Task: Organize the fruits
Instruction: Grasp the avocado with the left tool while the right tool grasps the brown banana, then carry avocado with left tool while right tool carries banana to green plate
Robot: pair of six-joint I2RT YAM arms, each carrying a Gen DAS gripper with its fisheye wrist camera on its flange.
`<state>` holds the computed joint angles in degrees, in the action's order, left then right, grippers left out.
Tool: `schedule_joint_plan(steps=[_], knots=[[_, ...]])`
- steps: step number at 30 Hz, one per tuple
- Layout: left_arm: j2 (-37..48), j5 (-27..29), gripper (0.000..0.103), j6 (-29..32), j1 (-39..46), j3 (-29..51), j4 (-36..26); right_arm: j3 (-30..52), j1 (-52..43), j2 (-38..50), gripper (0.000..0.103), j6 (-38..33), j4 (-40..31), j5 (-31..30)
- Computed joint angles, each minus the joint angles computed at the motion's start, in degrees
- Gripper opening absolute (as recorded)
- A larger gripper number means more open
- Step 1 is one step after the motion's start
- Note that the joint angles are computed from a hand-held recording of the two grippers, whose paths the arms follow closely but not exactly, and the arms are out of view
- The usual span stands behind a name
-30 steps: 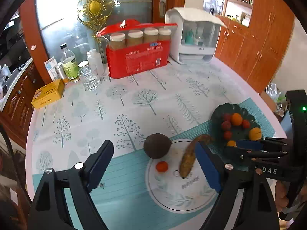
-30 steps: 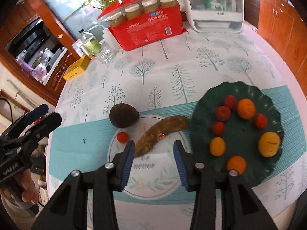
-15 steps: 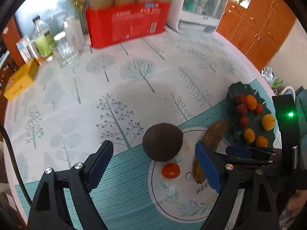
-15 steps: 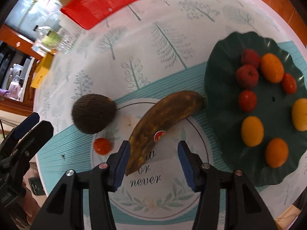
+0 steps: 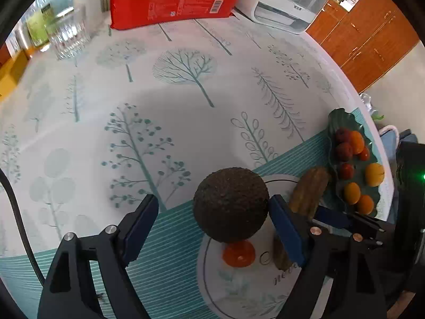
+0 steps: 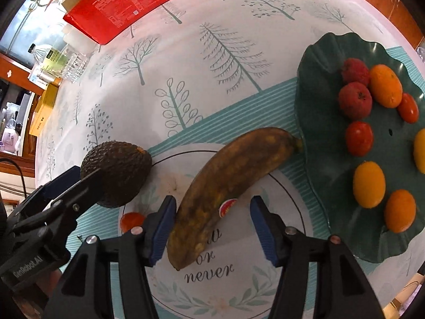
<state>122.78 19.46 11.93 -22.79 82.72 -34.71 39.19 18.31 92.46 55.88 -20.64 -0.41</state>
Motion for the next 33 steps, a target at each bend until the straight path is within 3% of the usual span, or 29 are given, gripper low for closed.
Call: schedule_joint_plan(steps=[3,6,10,22,33], knots=[[1.3,-0.5,0.083,0.0,-0.9,1.3,-0.4,0.9,0.8,0.6,0.049,-1.3,-0.1,0.6],[2.8,-0.9,0.078,-0.5,-1.7,2.4,-1.2,0.7,0.8,0.3,0.048,-1.9,0.1,0.6],[4.9,1.7,0.063,-0.9,-1.4,4.3,-3.0,-0.8,-0.1,-1.1,0.046,-2.4,1.3,-0.8],[-1.1,-1.1,0.062,-2.7,-1.3,-3.2,1.5,-0.5,4.0,-3.5,0.037,-5.1,-2.3,2.8],[-14.1,-1.9,0.061,-3.2,1.0,-13.0,2.7,-9.2,4.5,-18.2,0.031,-6.6,0.0,-0.4]])
